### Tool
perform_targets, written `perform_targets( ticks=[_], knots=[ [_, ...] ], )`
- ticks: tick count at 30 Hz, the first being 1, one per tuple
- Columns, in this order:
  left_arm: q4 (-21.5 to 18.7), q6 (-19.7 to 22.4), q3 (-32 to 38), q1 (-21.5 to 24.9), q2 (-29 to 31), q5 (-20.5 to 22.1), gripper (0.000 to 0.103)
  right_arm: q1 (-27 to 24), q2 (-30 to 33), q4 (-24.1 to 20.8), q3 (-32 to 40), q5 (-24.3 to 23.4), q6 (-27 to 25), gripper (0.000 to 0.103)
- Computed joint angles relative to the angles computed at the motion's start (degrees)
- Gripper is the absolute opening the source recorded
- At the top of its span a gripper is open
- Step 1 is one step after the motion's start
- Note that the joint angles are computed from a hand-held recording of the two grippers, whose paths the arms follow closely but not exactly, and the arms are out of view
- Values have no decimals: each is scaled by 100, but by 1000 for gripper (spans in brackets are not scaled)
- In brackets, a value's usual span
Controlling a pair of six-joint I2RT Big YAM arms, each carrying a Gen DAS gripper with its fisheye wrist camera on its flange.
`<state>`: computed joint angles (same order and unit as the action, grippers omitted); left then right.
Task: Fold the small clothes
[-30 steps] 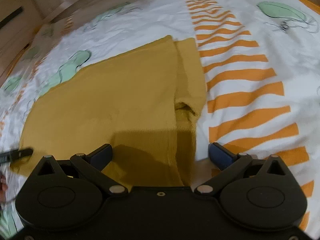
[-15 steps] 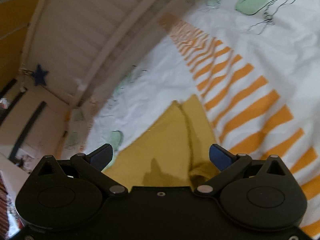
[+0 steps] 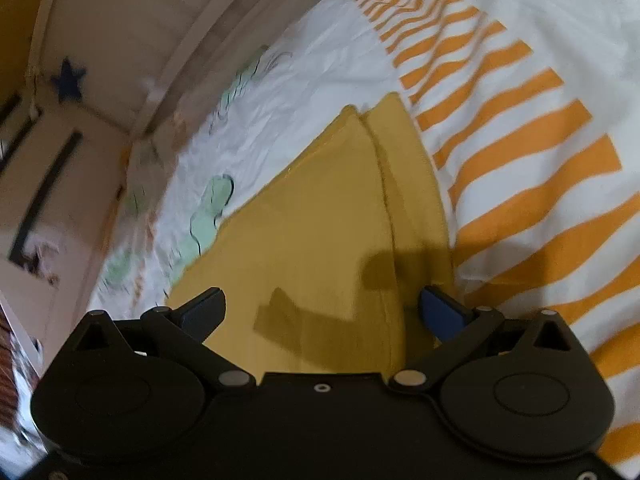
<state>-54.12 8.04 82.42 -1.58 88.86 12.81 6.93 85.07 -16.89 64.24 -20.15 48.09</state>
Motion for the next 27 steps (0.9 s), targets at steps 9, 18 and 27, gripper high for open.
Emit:
perform_targets(
  ticks=[9, 18, 27],
  knots=[
    [-120, 28, 91, 15, 60, 32, 95, -105, -43, -822, 128, 463, -702, 103],
    [-225, -1, 179, 16, 127, 39, 97, -253, 137, 382, -251, -337, 64, 103],
    [-183, 17, 152, -33, 124, -72, 99, -52, 230, 763, -262, 32, -99, 103]
  ],
)
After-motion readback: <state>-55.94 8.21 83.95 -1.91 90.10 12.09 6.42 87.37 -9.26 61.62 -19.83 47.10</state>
